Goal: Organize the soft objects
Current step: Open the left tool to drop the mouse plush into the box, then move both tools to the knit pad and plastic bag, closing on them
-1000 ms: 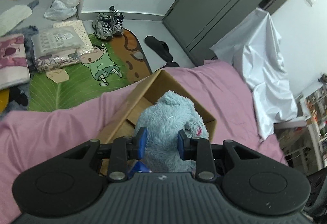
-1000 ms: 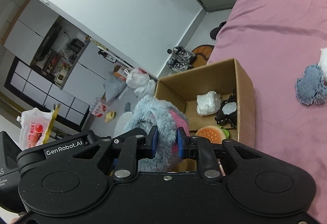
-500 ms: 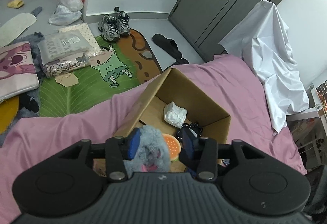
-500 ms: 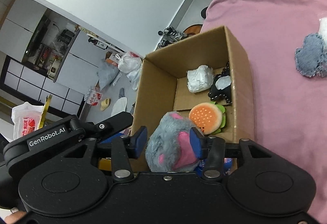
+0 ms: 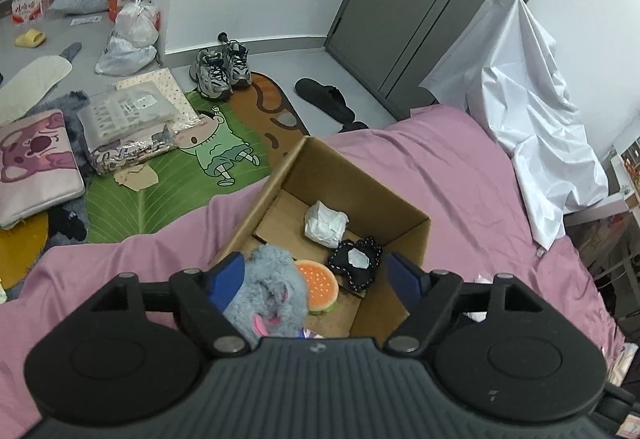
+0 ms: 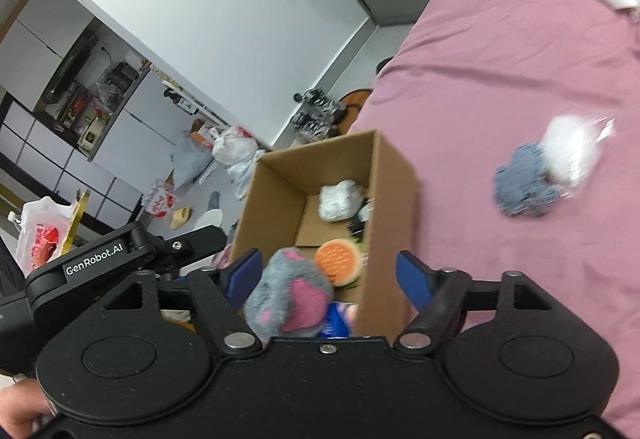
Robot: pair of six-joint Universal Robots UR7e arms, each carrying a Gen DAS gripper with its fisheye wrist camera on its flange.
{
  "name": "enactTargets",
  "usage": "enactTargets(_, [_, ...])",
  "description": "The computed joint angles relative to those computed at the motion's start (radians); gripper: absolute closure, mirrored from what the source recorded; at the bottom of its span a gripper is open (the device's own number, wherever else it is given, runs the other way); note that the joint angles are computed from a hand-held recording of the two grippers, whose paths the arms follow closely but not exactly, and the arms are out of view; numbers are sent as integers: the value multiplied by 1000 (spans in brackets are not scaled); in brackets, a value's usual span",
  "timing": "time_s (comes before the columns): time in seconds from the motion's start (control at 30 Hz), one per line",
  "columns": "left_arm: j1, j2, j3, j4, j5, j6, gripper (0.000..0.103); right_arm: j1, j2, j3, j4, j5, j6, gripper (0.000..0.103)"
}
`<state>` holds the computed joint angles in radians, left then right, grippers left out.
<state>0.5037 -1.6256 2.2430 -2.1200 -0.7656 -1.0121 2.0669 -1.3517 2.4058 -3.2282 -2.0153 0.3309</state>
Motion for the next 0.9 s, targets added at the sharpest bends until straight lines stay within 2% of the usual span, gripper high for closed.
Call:
enactTargets(0.2, [-39, 29, -16, 45, 2, -21, 23, -6, -76, 36, 1, -33, -26, 18])
enactTargets(0.33, [-63, 43, -25, 67, 2, -41, 22, -21, -125, 52, 8, -31, -36, 16])
enactTargets(0.53, [-102, 68, -37, 81, 3, -50, 21, -35, -174, 62, -2, -27, -79, 5])
enactTargets(0.7, [-144, 102, -31, 41, 41, -19, 7, -44, -211, 50, 12, -42, -109, 0])
enactTargets(0.9, [-166, 144, -44, 34, 52, -51, 6, -100, -266, 90, -65, 0, -144, 0])
